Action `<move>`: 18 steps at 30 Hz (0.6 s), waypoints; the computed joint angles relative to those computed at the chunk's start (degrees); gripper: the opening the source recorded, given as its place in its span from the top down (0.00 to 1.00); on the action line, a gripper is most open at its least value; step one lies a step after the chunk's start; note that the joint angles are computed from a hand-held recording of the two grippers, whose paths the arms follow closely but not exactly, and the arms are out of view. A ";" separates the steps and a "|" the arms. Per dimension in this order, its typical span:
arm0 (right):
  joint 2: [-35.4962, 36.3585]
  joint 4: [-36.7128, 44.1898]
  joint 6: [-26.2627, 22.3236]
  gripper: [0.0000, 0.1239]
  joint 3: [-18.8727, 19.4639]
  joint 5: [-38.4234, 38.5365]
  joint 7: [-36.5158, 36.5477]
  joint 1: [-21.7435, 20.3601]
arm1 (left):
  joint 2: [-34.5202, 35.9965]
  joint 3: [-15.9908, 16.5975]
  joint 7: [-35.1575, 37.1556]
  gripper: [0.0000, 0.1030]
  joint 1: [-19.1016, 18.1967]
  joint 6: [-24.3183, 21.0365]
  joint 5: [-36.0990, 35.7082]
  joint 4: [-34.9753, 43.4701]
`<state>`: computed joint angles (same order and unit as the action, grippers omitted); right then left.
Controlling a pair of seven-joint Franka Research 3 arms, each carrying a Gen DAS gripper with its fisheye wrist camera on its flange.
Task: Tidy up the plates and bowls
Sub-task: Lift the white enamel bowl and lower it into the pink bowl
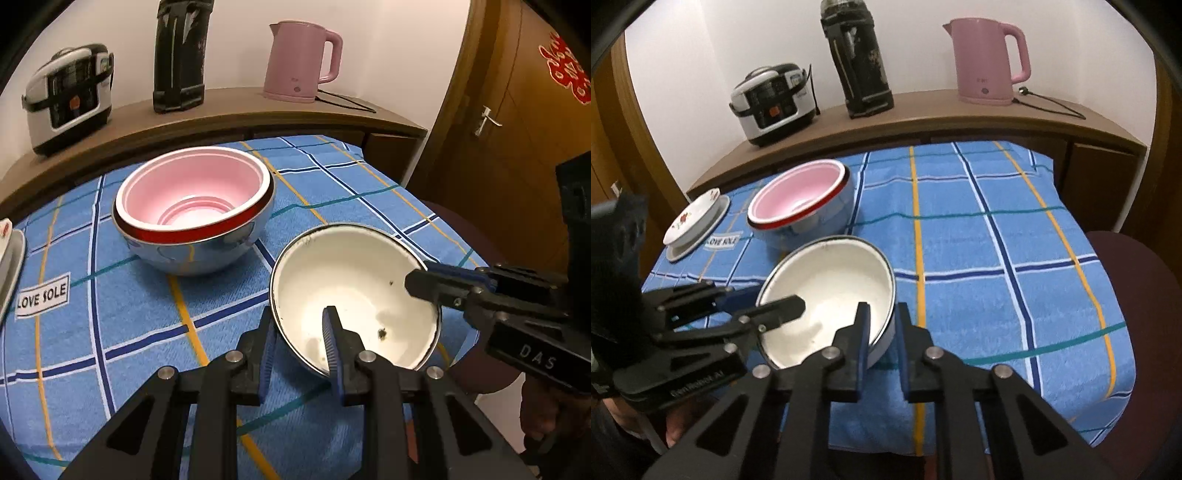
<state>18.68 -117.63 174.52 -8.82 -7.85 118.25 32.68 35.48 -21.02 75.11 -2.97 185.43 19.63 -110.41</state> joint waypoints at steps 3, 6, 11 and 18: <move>-0.39 0.17 0.35 0.90 -0.06 0.08 -0.13 0.14 | 0.09 -0.67 -0.31 0.73 0.56 -0.21 -0.32 -0.04; -0.64 0.49 0.55 0.90 -0.27 -0.18 0.03 0.28 | -0.39 -1.66 -0.59 0.73 1.55 0.43 -0.44 -0.65; -0.49 1.91 -0.11 0.90 1.54 1.27 -1.81 -1.25 | -1.62 -1.85 -1.27 0.73 2.31 1.68 0.07 -1.48; -0.32 4.69 -0.76 0.90 1.85 0.23 -2.91 -1.07 | -2.92 -1.43 -2.25 0.73 3.11 2.72 1.57 -0.71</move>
<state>18.36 -112.94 173.76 -6.97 -7.61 115.34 31.61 32.56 -22.45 72.85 0.14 188.15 21.20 -111.12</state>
